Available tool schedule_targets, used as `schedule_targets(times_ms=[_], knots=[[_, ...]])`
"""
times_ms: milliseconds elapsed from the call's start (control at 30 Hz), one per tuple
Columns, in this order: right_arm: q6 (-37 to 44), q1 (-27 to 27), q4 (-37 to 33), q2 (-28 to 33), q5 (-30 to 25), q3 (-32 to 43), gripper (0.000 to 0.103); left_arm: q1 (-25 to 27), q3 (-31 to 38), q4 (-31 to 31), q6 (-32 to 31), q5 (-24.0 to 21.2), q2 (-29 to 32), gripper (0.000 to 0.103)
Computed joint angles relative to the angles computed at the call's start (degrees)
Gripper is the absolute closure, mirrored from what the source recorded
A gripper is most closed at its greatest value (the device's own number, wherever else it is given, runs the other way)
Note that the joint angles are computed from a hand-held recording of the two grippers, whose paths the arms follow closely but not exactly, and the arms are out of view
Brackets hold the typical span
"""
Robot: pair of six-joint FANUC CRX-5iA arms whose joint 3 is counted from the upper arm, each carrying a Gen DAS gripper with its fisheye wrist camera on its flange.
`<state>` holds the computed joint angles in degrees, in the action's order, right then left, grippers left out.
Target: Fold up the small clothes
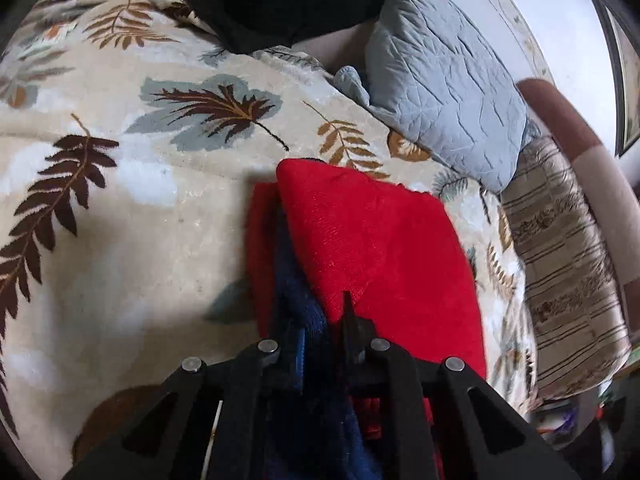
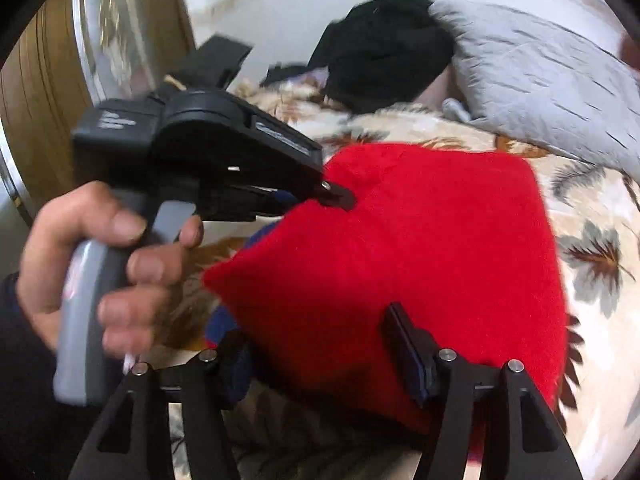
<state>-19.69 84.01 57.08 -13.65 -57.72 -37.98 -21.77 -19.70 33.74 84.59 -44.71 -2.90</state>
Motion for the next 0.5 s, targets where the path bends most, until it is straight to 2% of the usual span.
schedule_targets(times_ms=[167, 300, 367, 433, 500], knots=[[-11.17, 5.49, 2.40, -7.55, -6.60, -4.42, 0.032, 2.21, -3.54, 5.97, -3.20, -0.05, -1.35, 0.088], [-17.53, 13.12, 1.38, -12.13, -16.97, -6.92, 0.027, 1.43, -1.91, 1.77, -1.02, -0.94, -0.71, 0.087], [-19.77, 15.57, 0.00, -13.84, -20.61, -8.05, 0.027, 2.31, -3.02, 3.02, -0.82, -1.61, -1.65, 0.085], [-21.53, 16.59, -1.44, -16.05, -21.32, -9.02, 0.027, 3.00, -2.26, 0.84, 2.73, -3.52, -2.76, 0.083], [-23.40, 18.48, -2.51, -18.01, -23.11, -9.93, 0.027, 2.60, -0.40, -5.16, 7.84, -5.21, -4.83, 0.083]])
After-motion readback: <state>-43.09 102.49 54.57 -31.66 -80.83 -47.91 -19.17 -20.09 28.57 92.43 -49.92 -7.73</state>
